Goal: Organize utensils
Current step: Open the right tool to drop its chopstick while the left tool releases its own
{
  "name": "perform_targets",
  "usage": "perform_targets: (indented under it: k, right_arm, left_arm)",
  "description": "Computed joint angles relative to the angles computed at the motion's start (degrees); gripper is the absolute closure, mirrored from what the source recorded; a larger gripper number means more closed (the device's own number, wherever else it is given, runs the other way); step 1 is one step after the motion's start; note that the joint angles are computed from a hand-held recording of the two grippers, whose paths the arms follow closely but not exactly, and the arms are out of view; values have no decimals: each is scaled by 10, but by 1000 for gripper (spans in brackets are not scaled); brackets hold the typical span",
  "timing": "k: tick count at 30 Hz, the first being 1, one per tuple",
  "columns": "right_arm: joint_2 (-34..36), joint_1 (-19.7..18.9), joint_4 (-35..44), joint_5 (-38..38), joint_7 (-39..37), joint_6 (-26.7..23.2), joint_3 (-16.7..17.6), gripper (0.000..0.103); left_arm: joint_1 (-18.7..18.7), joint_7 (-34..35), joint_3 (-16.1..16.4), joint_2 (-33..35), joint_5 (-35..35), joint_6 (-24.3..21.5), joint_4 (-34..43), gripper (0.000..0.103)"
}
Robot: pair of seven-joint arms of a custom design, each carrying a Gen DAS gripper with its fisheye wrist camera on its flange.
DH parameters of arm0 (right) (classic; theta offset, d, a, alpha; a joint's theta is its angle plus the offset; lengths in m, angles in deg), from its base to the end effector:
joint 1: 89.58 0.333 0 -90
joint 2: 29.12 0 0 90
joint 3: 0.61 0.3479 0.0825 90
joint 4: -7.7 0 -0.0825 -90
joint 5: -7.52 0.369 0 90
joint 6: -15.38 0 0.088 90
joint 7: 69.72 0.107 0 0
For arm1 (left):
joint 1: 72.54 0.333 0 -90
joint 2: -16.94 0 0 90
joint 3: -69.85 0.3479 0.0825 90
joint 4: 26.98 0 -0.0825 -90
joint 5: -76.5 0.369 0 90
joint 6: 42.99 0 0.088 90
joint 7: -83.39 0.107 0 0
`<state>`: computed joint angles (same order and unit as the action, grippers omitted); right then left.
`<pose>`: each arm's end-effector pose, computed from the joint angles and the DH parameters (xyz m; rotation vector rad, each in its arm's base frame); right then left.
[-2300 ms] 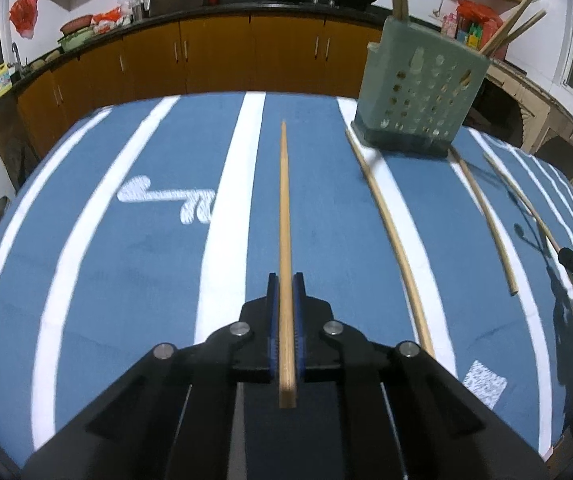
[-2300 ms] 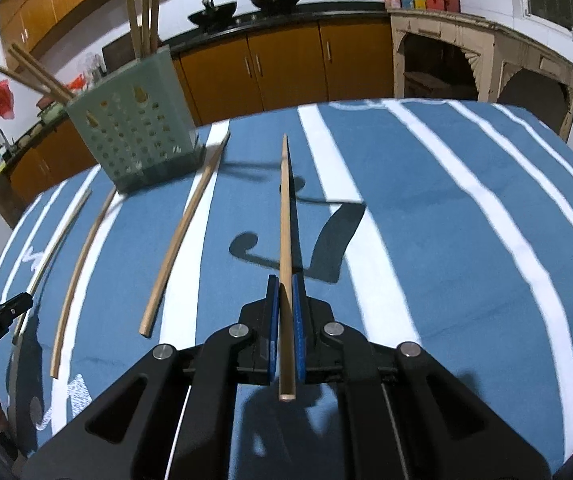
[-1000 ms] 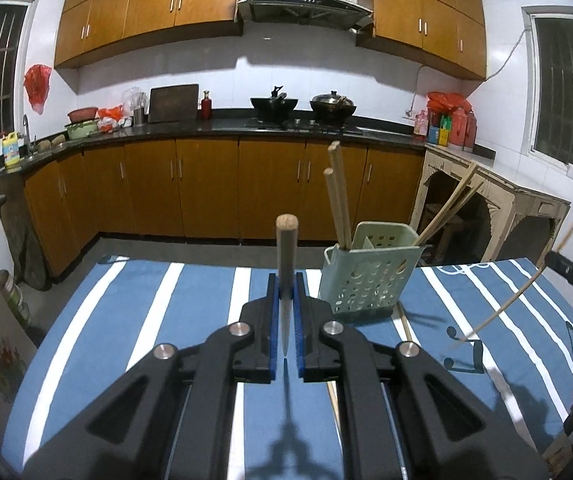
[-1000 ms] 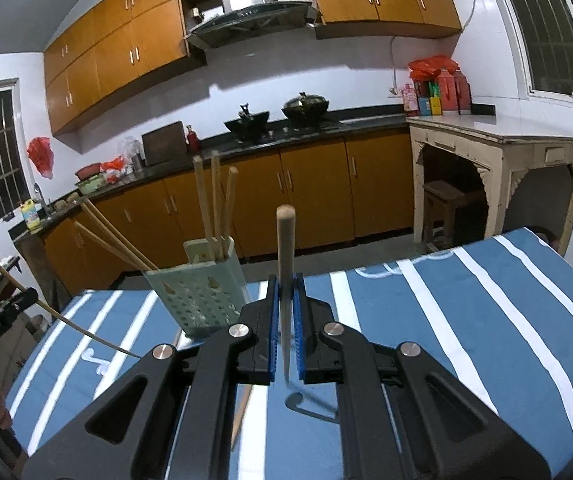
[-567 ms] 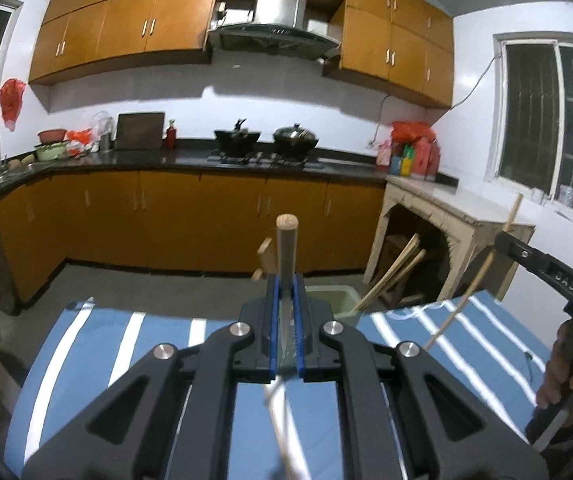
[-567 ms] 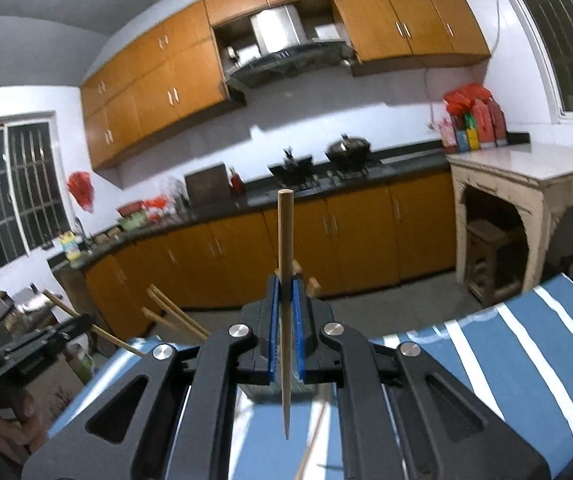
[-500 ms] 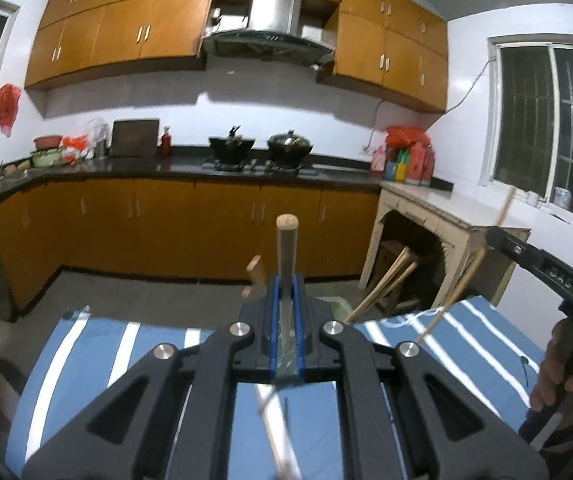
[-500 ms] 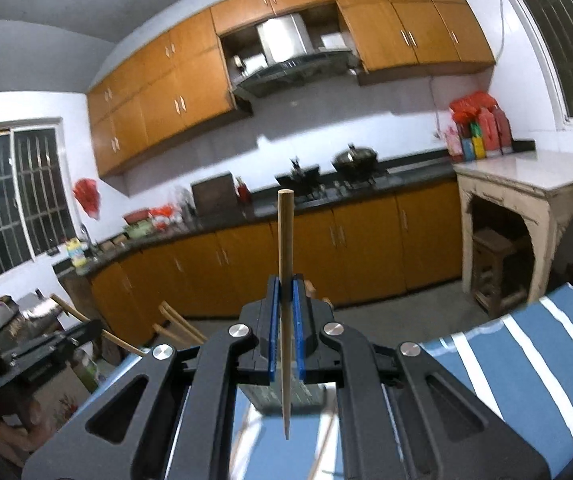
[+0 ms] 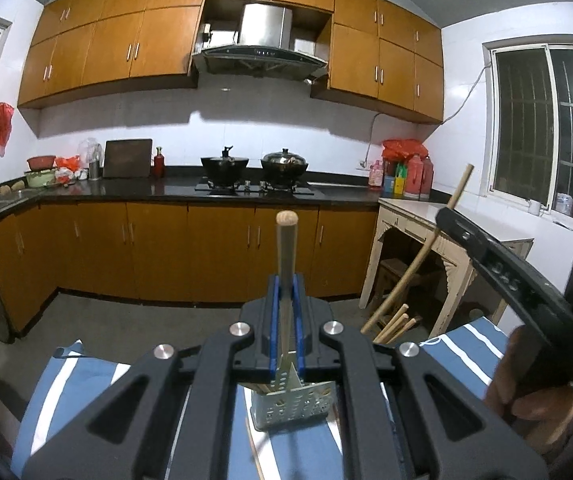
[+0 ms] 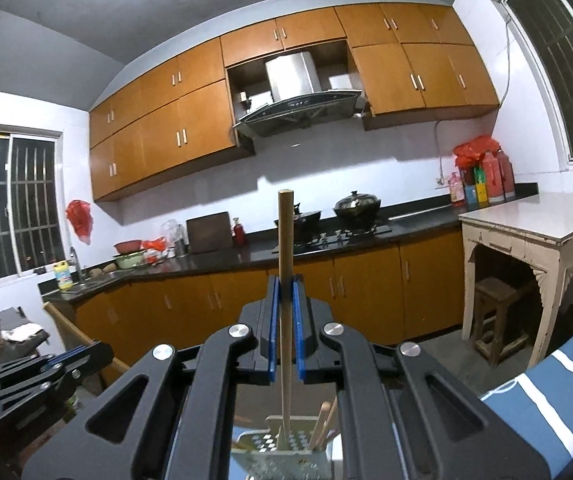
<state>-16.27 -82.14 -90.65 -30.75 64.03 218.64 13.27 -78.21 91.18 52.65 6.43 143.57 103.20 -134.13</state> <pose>0.5615 0.2778 0.6720 -1.3632 0.8866 -0.5876 0.4806 -0.2359 0.7132 -1.5896 1.2004 -0.9890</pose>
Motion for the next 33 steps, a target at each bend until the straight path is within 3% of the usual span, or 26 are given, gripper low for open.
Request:
perform_targets:
  k: [5, 8, 12, 16, 21, 25, 29, 33]
  right_arm:
    - [30, 25, 13, 37, -45, -27, -6, 96]
    - [40, 18, 11, 51, -69, -46, 14, 96]
    - [48, -20, 15, 52, -85, -74, 65, 95]
    - [52, -88, 10, 48, -102, -104, 147, 95]
    - [39, -144, -14, 69, -129, -108, 203, 87]
    - [23, -214, -46, 80, -139, -100, 264, 83]
    - [3, -309, -79, 43, -101, -94, 340, 83]
    - [-14, -448, -121, -37, -21, -92, 451, 78]
  left_arm:
    - [1, 15, 11, 15, -25, 12, -1, 95]
    - [1, 27, 21, 25, -48, 28, -5, 95]
    - [4, 35, 27, 32, -63, 38, -16, 95]
    - [0, 55, 34, 54, -88, 35, -11, 95]
    - [-5, 43, 40, 55, -88, 24, -19, 94]
    - [-5, 20, 34, 36, -67, 13, -32, 91]
    - [-1, -10, 22, 9, -47, 2, -49, 85]
    - [5, -38, 6, -28, -31, -6, -78, 80]
